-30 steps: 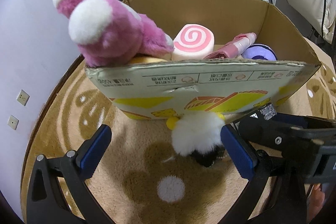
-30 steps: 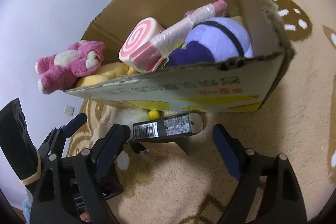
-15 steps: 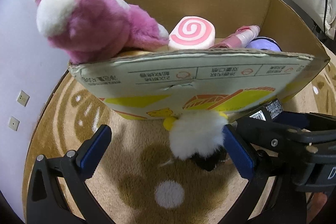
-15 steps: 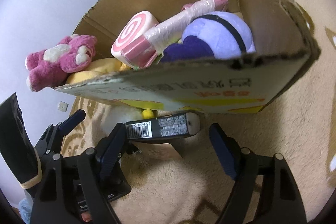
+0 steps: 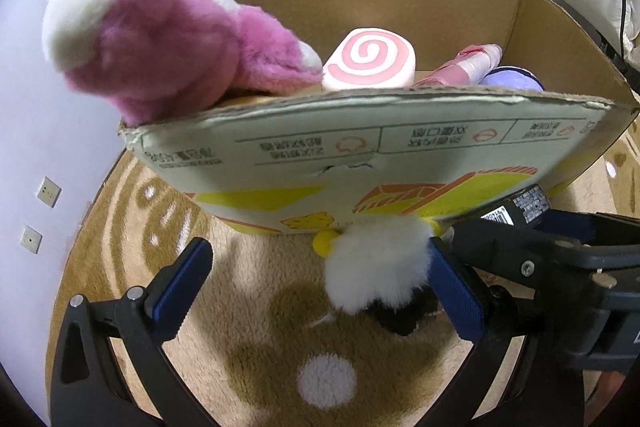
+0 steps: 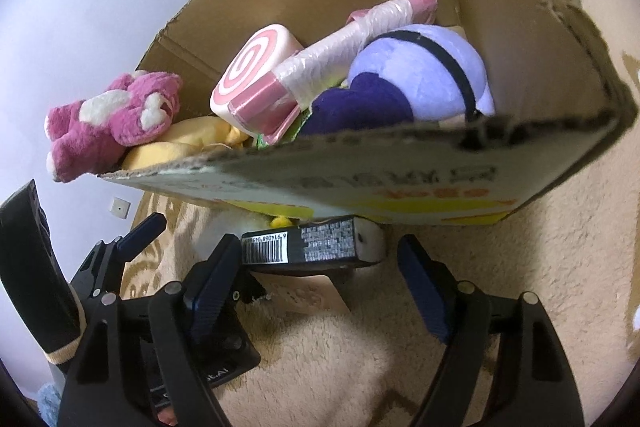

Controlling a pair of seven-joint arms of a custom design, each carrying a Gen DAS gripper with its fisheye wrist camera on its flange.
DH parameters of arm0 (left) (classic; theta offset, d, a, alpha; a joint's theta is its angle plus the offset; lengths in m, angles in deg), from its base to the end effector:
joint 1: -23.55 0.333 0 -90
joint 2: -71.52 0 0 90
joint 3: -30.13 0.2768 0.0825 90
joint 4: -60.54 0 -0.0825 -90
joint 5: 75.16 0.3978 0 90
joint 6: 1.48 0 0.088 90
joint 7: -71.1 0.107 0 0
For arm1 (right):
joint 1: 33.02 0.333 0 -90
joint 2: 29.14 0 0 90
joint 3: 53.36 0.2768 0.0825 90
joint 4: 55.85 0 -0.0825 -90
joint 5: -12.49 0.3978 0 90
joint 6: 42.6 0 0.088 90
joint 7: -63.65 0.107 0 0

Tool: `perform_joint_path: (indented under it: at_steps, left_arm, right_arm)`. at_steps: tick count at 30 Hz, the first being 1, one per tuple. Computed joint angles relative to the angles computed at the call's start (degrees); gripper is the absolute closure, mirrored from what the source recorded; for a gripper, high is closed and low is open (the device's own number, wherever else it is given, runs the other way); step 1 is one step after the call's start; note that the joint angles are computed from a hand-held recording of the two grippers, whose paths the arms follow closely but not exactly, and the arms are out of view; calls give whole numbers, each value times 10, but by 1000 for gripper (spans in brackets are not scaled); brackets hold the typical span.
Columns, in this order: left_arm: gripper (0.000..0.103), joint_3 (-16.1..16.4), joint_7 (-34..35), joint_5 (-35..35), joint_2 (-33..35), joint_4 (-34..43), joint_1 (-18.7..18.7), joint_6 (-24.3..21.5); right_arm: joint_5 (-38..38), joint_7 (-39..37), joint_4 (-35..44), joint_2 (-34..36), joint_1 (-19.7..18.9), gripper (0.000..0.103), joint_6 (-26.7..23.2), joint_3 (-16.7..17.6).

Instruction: Organize soft objects

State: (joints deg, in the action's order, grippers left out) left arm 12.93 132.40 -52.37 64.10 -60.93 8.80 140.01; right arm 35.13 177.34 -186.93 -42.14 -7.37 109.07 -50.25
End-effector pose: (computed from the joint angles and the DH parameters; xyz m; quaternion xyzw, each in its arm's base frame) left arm 0.4820 -0.3064 0.4734 -0.5618 0.7762 -0.1756 0.2261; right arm 0.4775 0.2513 0.4645 -0.6003 0.7357 0.0346 0.3118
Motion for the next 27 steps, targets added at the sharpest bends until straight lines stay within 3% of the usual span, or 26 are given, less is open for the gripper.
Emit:
perform_joint_path:
  at_steps: [5, 7, 10, 16, 18, 20, 25, 27]
  left_arm:
    - [1, -3, -20, 13, 1, -3, -1, 9]
    - [8, 0, -13, -4, -8, -16, -3, 18]
    - [20, 10, 22, -61, -14, -32, -6, 36]
    - [56, 13, 85, -141, -23, -48, -10, 61]
    - [70, 9, 95, -150, -27, -54, -11, 66]
    - [77, 5, 109, -159, -31, -56, -15, 67]
    - [80, 3, 99, -174, -40, -66, -12, 72]
    - [84, 8, 99, -189, -50, -74, -9, 76]
  right_arm:
    - [-43, 31, -3, -7, -9, 18, 1, 7]
    - [-31, 26, -4, -7, -5, 18, 1, 1]
    - [-39, 24, 1, -6, -5, 18, -10, 2]
    - [-17, 2, 13, 2, 0, 18, -23, -1]
    - [-2, -4, 14, 5, 1, 18, -23, -3]
    - [16, -12, 12, 5, 1, 18, -20, -5]
    - [51, -37, -3, -2, 1, 18, -7, -11]
    - [65, -50, -6, -1, 3, 22, 2, -14]
